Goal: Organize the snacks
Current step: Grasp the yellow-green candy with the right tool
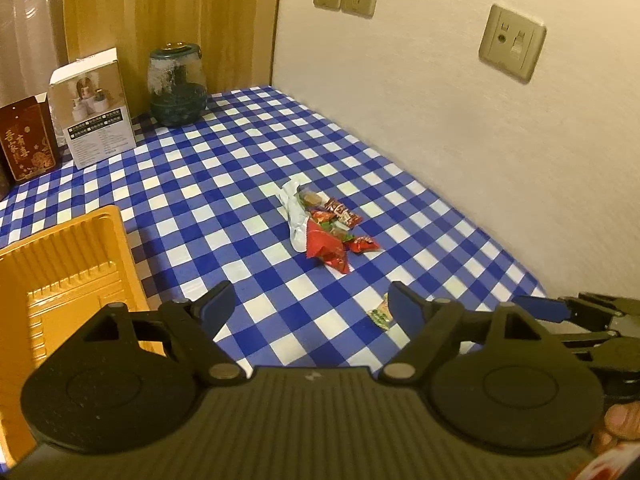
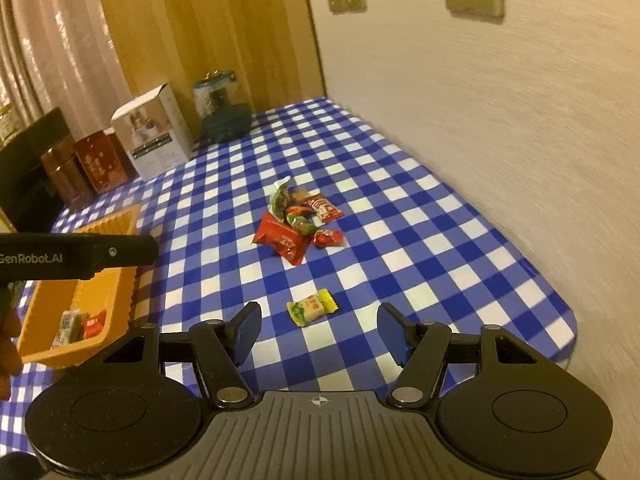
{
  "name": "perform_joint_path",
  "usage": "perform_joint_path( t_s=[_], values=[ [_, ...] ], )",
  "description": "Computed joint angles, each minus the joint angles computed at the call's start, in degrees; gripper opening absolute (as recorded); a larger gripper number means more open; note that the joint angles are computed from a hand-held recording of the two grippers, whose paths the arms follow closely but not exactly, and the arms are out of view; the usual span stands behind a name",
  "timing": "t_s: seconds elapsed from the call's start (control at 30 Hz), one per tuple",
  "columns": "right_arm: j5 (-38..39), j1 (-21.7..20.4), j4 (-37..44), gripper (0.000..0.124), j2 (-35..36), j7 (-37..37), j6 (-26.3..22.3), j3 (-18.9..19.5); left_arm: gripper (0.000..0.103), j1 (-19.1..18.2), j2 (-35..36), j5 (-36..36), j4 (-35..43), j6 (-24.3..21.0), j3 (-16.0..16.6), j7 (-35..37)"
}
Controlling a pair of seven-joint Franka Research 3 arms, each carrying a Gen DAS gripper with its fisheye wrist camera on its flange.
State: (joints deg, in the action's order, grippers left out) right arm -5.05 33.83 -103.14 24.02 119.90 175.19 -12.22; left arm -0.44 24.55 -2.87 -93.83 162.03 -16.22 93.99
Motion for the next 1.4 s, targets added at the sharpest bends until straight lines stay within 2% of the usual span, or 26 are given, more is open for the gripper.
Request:
perform_joint_path(
  t_s=[0.2,0.33,0.5,0.57,0.7,0.9,1.13,1.27,1.33,1.4],
  values=[
    [5.28,-8.86,5.37,0.064,5.53,-11.53,-0.14,9.58,0.083,-0.76,3.93,2.11,2.0,2.32,0.63,-0.09],
    [9.15,-14.96,9.32,0.064,9.51,-21.82,-0.26,16.91,0.083,-0.48,6.62,3.07,4.27,1.41,0.15,-0.21],
    [11.92,-17.53,13.85,0.064,13.98,-30.11,-0.67,20.26,0.083,-1.59,9.86,5.12,7.51,0.36,1.15,-0.87],
    [13.03,-17.3,15.59,0.064,15.3,-31.81,-1.53,20.07,0.083,-2.55,10.86,6.7,8.56,0.21,2.21,-1.48],
    [15.06,-16.28,18.71,0.064,17.32,-34.78,-4.56,19.09,0.083,-2.42,12.54,7.55,10.27,-0.37,1.75,-1.25],
    [14.79,-12.14,22.67,0.064,20.12,-35.59,-6.99,13.7,0.082,-1.5,13.27,7.14,10.47,0.15,0.61,-0.32],
    [13.33,-10.96,25.65,0.064,22.59,-36.85,-8.26,12.04,0.082,-0.82,13.23,5.99,10.1,-0.1,0.03,-0.26],
    [13.76,-11.47,26.9,0.064,23.61,-37.55,-8.0,12.8,0.082,-0.6,13.46,5.39,10.29,-0.44,-0.29,0.06],
    [13.88,-11.26,27.47,0.059,23.93,-37.25,-8.1,12.53,0.082,-0.62,13.49,5.25,10.29,-0.47,-0.29,0.1],
    [13.68,-10.79,27.5,0.045,23.89,-36.82,-7.9,11.95,0.082,-0.71,13.5,5.24,10.29,-0.56,-0.16,0.1]
  ],
)
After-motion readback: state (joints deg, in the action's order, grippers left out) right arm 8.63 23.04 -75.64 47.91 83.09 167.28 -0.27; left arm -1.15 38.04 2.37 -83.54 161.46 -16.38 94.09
